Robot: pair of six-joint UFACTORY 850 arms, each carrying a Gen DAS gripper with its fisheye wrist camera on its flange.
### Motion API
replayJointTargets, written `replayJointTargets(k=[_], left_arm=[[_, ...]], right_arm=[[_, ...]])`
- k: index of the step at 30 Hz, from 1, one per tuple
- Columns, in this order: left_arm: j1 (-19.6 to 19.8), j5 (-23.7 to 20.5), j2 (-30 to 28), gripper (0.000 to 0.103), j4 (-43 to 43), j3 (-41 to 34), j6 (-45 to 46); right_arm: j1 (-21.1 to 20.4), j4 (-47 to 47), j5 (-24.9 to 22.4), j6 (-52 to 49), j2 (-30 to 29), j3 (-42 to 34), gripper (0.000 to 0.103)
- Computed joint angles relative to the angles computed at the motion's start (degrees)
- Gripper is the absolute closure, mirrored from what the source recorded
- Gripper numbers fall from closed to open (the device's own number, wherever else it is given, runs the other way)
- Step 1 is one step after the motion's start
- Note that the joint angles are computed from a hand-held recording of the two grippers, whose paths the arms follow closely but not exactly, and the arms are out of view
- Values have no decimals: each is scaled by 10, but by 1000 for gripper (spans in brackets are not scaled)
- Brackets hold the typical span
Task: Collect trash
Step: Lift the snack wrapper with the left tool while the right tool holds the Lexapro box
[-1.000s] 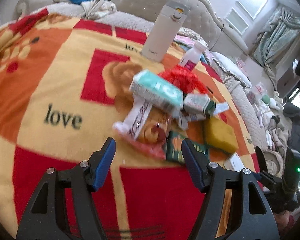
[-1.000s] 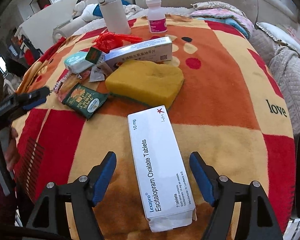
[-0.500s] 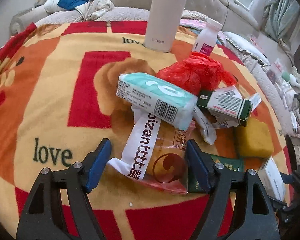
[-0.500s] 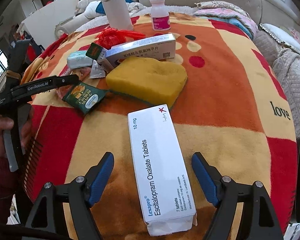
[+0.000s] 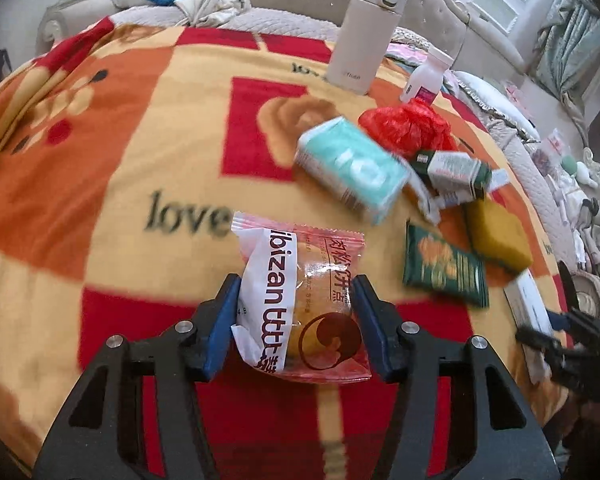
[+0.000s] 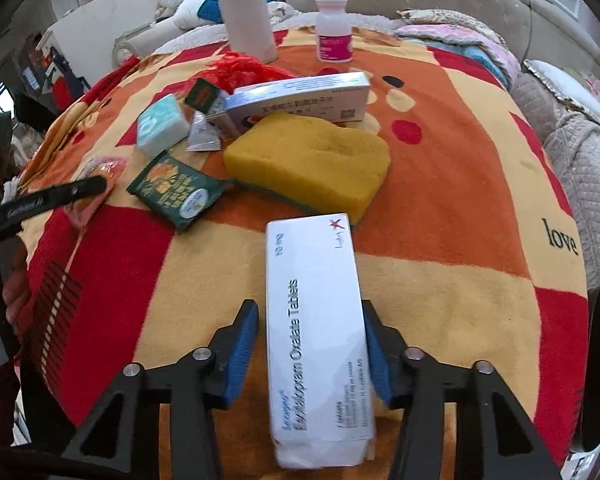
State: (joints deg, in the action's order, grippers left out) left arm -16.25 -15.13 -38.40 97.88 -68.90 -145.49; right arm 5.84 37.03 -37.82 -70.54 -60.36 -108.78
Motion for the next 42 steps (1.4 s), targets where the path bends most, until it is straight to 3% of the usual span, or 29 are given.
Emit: replayJointTargets(k=[6,7,9,14,16,18,23,29,42], left_arm=[[-18,-2,31,49,13,49,-39],[-20,-3,32,49,-4,50,-22],[-24,-9,31,48,-52,48,23],[-26,-21,22,45,-115,35,84],[-30,-35,16,45,-132,28,105],[-34,-47,12,46,-136,24,116],[-32,-31,23,49,-73,37,48],[-41,-38,37,49,-42,41,10],[-62,-35,32,50,-68,-7,50]], right_arm=[[6,13,-8,-28,12,21,59],[7,8,-5,-20,12,20,56],[8,-7,-1,1,10,18,39],[10,9,14,-19,18,34,38],[9,27,23,-39,21,43,41],[11,50,51,-69,29,61,56],[7,85,41,-99,35,67,62],[-1,127,34,-137,51,78,62],[-32,184,7,-185,63,81,62]])
